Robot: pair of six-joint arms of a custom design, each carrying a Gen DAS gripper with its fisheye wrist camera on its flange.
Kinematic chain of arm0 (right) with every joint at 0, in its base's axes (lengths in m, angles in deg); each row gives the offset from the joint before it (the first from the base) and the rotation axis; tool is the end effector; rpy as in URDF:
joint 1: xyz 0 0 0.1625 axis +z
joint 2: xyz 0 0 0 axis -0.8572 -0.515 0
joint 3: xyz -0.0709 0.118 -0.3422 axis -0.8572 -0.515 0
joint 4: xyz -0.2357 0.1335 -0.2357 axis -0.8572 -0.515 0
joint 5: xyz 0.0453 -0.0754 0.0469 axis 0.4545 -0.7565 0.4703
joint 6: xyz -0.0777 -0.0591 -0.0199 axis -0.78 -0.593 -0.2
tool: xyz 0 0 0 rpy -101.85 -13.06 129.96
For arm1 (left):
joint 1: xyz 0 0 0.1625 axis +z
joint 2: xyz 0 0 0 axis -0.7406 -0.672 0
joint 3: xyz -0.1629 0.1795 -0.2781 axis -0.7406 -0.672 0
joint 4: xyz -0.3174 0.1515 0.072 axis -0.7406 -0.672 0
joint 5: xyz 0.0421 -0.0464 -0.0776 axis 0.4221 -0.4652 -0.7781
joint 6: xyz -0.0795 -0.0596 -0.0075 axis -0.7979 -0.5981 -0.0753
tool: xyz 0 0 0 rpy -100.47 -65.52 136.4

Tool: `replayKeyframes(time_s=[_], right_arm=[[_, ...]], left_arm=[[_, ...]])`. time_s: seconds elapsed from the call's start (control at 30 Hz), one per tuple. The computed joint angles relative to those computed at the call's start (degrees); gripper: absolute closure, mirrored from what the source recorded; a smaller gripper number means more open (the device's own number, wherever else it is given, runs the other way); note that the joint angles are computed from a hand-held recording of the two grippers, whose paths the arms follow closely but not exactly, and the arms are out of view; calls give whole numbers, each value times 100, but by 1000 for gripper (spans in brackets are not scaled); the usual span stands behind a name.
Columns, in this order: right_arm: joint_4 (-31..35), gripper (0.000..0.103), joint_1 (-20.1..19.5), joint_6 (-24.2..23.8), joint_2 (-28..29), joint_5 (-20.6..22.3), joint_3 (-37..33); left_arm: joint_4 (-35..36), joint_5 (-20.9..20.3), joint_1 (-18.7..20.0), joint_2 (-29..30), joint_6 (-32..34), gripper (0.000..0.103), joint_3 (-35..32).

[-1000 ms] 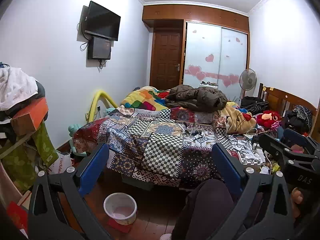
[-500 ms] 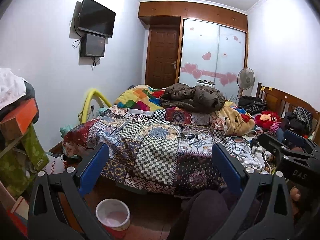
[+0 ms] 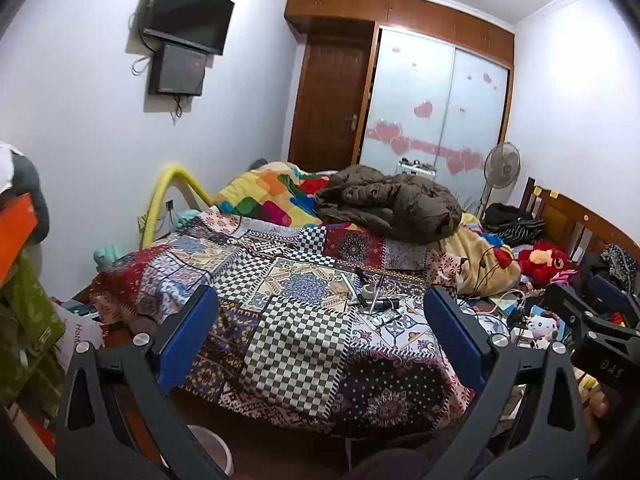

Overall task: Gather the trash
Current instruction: 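Move both grippers down toward the small items on the quilt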

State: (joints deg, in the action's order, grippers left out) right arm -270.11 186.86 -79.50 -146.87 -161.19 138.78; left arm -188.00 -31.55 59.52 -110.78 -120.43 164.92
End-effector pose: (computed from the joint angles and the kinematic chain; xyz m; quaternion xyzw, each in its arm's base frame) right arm 0.2973 -0.3031 0.4000 0.1778 -0.7471 0.5236 0.3690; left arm -0.4694 -0.3262 0.2333 0.2182 0.8126 -0.4918 0.2242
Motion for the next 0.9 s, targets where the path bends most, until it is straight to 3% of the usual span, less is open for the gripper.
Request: replayKeyframes(time_s=[0.17, 0.3, 0.4, 0.53, 0.73, 0.83, 0.9], right_arm=[[300, 0, -544, -83, 177, 363, -382], [581, 0, -1066, -57, 330, 660, -615], [752, 0, -1452, -108, 514, 798, -838], [1040, 0, -1898, -115, 661, 975, -1054], [1950, 3, -2594, 240, 801, 1464, -1429], [2573, 11, -2855, 561, 890, 1738, -1657], [2916, 17, -3032, 735, 1003, 1928, -1823]], left_arm=[[-935, -334, 640, 670, 981, 0, -611], [-1106, -433, 1065, 1220, 1307, 8, -1161], [-1275, -749, 1451, 1615, 1642, 12, -1571], [-1175, -932, 1841, 2145, 1872, 12, -2146], [-919, -1336, 2358, 3001, 2363, 12, -3146], [-788, -1577, 2571, 3443, 2544, 17, -3693], [-600, -1755, 2710, 3753, 2658, 26, -4098]])
